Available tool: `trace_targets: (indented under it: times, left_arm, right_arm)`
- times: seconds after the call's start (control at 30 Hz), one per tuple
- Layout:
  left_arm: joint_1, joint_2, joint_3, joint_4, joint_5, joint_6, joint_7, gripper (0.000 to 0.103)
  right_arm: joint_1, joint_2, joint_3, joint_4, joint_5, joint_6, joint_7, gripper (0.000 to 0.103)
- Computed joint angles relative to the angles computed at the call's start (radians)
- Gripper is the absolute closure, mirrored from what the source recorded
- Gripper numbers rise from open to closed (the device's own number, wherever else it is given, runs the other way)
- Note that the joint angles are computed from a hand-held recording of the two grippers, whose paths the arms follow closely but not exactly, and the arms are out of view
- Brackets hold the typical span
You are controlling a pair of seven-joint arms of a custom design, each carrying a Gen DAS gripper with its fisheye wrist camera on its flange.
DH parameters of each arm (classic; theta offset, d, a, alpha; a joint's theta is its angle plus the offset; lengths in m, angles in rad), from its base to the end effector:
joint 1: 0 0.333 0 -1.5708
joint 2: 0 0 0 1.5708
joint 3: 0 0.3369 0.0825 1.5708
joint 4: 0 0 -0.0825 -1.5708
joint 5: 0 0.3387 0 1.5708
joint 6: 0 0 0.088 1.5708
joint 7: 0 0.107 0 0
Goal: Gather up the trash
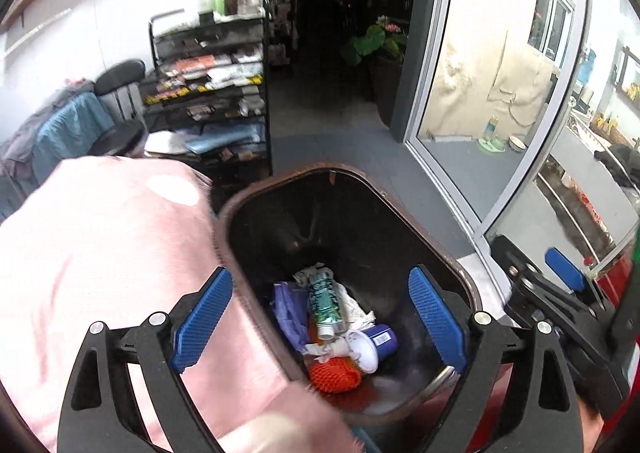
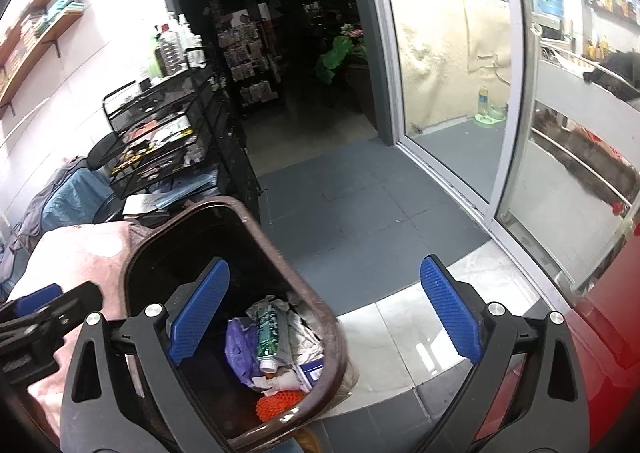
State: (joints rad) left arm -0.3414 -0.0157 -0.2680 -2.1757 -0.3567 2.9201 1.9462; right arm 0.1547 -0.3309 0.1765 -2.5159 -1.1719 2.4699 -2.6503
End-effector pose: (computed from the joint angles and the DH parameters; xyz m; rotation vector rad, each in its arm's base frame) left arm 0.4549 -0.2919 0.5311 -1.1596 2.3951 -0.9991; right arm 0.3832 0.1382 0.4693 -0.8472 2.2774 -0.9411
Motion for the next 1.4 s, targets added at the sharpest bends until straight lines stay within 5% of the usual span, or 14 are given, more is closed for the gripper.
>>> trace_targets:
  times: [0.43,0.9,1.4]
  left_arm:
    - [-0.004,-0.276,0.127,-0.299,0.028,0.169,-0.029,0.006]
    - [0.273,-0.536,0.050,-0.543,0.247,0.292,-0.296,0.005]
    - [0.366,-0.695,0.068,-0.661,0.359,0.309,-0.472,0.005]
  right_arm:
    - [0.112,0.036,0.078,0.098,-0.149,-0.051,0.028,0.006]
    - [0.314,0.117,0.148,0.229,-0.251,-0.180,-0.026,0.006]
    - [0.438,0.125,0.176,0.263,-0.327,-0.257,0.005,0.006]
